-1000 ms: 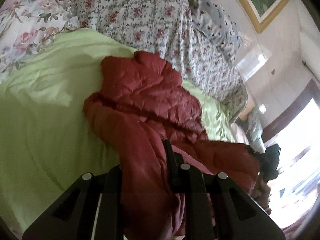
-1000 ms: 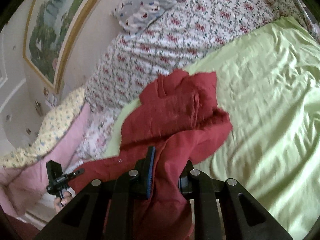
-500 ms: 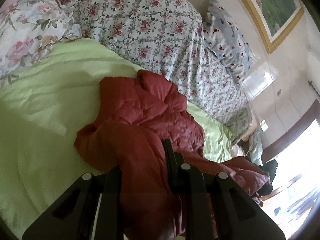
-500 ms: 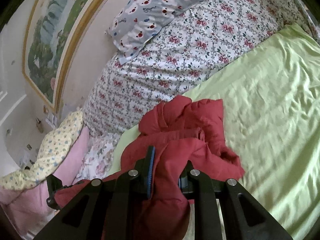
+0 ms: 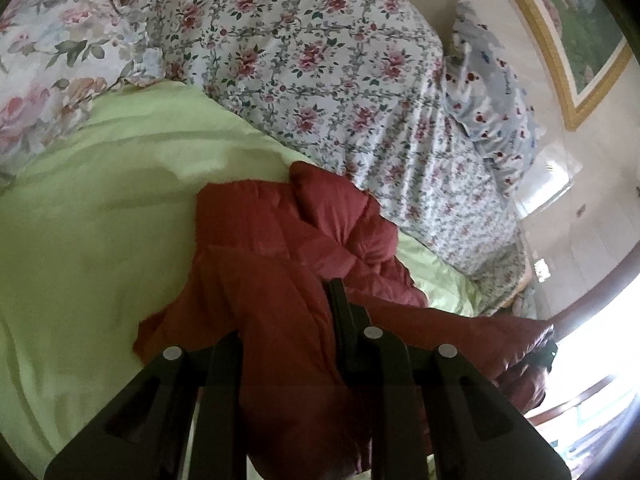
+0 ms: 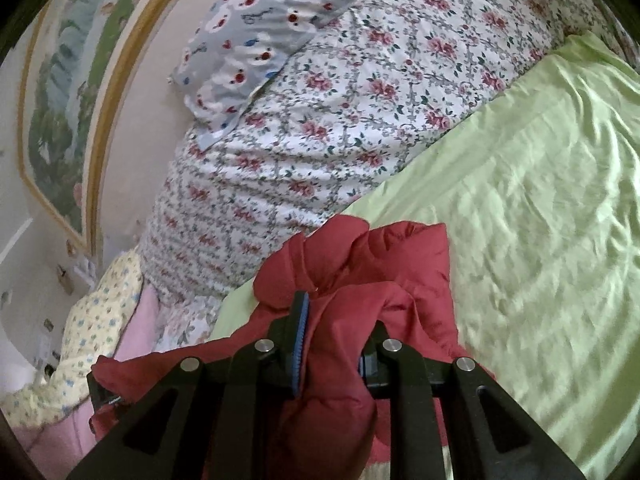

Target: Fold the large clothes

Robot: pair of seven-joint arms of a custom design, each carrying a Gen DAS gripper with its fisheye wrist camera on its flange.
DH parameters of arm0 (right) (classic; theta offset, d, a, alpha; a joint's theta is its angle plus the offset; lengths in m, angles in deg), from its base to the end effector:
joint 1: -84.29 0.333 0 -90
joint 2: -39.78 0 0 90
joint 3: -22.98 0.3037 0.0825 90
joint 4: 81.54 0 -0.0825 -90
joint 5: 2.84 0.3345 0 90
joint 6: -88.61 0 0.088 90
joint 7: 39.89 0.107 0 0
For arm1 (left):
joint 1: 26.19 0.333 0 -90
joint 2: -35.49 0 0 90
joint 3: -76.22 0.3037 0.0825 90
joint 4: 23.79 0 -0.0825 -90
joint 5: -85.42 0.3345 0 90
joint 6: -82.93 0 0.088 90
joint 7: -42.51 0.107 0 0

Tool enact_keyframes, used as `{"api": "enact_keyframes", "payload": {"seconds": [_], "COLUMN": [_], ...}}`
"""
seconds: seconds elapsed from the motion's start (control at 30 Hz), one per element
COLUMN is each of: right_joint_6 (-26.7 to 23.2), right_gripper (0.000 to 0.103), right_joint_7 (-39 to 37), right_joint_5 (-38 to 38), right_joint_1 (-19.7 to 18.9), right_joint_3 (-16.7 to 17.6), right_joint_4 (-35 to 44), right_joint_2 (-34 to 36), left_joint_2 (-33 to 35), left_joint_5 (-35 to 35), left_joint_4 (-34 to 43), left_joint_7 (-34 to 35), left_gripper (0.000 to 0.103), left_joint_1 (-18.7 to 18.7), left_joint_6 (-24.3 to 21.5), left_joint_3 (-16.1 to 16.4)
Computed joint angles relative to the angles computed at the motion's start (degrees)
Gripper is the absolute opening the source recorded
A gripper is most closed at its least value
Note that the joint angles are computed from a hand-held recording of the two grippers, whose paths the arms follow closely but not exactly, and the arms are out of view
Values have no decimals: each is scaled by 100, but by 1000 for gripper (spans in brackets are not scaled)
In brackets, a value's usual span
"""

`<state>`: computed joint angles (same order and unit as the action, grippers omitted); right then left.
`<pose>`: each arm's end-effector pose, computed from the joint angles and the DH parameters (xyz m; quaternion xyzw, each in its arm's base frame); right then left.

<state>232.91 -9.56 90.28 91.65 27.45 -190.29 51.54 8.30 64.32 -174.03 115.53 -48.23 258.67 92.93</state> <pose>0.5813 0.1098 0.4444 -0.5805 0.5922 0.0656 0.5551 0.4023 0.0036 0.5159 -0.7910 0.4216 -0.4317 0.1013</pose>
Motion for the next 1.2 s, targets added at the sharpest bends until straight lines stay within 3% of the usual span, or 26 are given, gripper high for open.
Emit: {"api": "enact_keyframes", "payload": {"seconds": [0.13, 0.3, 0.43, 0.5, 0.6, 0.77, 1.07, 1.2], "right_joint_6": [226, 668, 1039, 1177, 1371, 1635, 2087, 2247], "right_gripper": [19, 19, 21, 22, 23, 24, 24, 24], "right_joint_7": [382, 1004, 1569, 1769, 2034, 2503, 3389, 3598], "right_joint_5": [-104, -490, -988, -1182, -1422, -1966, -3036, -3454], "right_joint_1": [36, 56, 78, 61, 29, 27, 53, -3], "right_joint_3": [64, 242, 402, 492, 635, 797, 978, 1119], "right_joint_4": [512, 1175, 1826, 2117, 2520, 3080, 3557, 3551], "right_joint_2": [478, 1091, 1703, 2000, 2425, 2998, 3488, 3529], "left_joint_2": [550, 1344, 2098, 2538, 3056, 3584, 3591, 3079], "left_joint_5": [-218, -1081, -2064, -3164, -4260, -5084, -4993, -4865], "left_joint_4": [385, 999, 1605, 2013, 2463, 2911, 3005, 2624], "left_joint_7": [151, 817, 1637, 2528, 3384, 4063, 4133, 4003], "left_gripper": [17, 17, 19, 20, 20, 20, 23, 39], "left_joint_1": [-194, -763, -1027, -1103, -811, -297, 318, 520], "left_joint_6": [56, 140, -72, -385, -785, -965, -903, -753], "left_joint_3": [262, 852, 1216, 1390, 1271, 858, 234, -32]}}
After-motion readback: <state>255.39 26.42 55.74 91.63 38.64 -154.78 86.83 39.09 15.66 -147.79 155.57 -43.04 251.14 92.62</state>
